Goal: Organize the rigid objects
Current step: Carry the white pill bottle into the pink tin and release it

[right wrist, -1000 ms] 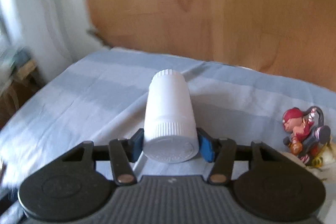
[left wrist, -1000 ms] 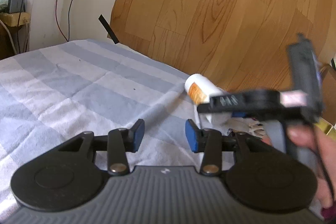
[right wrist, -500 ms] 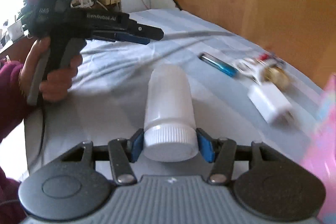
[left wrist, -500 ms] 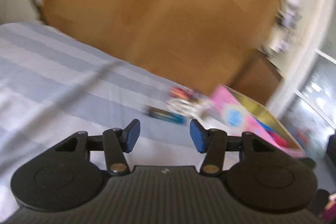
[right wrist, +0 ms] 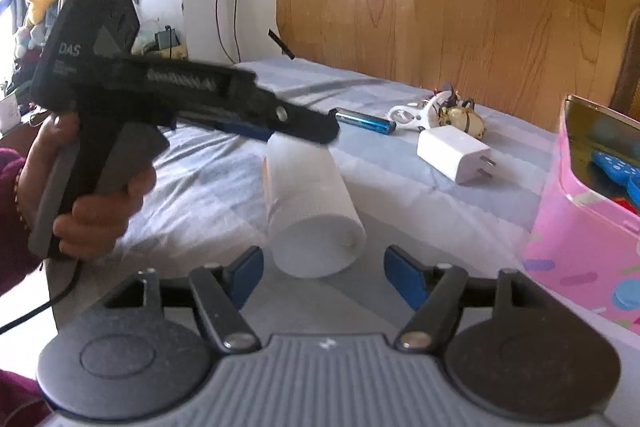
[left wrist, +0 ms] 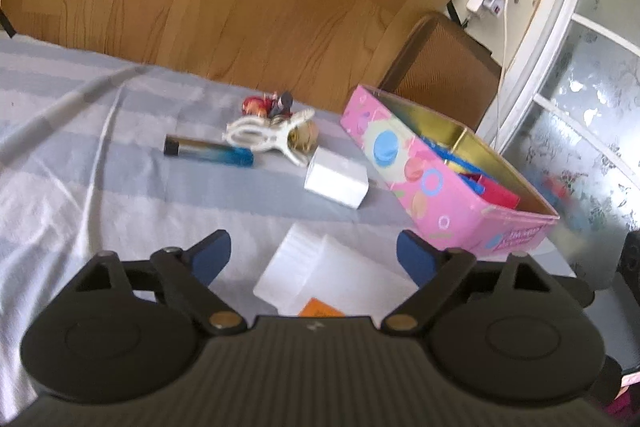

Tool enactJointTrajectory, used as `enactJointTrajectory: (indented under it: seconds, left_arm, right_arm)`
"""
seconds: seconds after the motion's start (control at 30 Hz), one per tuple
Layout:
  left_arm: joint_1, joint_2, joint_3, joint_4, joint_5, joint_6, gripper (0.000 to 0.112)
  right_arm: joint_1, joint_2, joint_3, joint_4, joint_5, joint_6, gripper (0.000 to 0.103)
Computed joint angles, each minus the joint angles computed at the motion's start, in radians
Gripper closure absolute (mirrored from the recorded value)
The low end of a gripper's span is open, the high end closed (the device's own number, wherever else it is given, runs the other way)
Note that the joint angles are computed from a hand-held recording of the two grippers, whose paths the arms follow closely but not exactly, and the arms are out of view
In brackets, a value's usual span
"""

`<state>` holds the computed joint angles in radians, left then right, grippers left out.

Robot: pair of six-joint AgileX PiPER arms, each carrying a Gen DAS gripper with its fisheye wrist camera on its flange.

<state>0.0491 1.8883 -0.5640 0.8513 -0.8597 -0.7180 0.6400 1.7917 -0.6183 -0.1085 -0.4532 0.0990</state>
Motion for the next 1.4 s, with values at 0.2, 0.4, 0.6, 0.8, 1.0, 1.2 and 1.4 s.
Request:
enactJointTrajectory:
  seconds: [0.2, 0.4, 0.6, 0.8, 1.0, 1.2, 1.4]
  left_arm:
    - [-0.011, -0.013, 0.051, -0.024, -0.044, 0.048, 0.039]
    - [-0.028, -0.062, 0.031, -0.005, -0.048, -0.034, 0.049]
    - [-0.138, -0.133, -0.073, 0.007, -0.004, -0.111, 0.049]
    - [-0.380, -0.095, -0.242, -0.143, 0.149, -0.052, 0.049]
    - [-0.533, 0.011, -0.405, -0.285, 0.282, 0.000, 0.049]
    - [-0.623, 0.132, -0.590, -0.471, 0.518, 0.129, 0.045]
    - [-0.562, 0.064, -0.453, -0.419, 0.395, 0.096, 0.045]
  right_arm:
    - [-0.017, 0.037, 0.000, -0.070, -0.046, 0.077, 0.052]
    - [-0.013, 0.016, 0.033, 0.019, -0.100, 0.040, 0.052]
    - [-0.065, -0.143, 0.094, 0.122, -0.112, -0.083, 0.052]
    - [-0.213, -0.264, 0.136, 0.140, -0.070, -0.164, 0.052]
    - [-0.359, -0.259, 0.114, 0.127, -0.019, -0.210, 0.051]
    - [-0.406, -0.164, 0.045, 0.416, -0.023, -0.418, 0.042]
    - [-0.498, -0.222, 0.166, 0.233, -0.128, -0.164, 0.042]
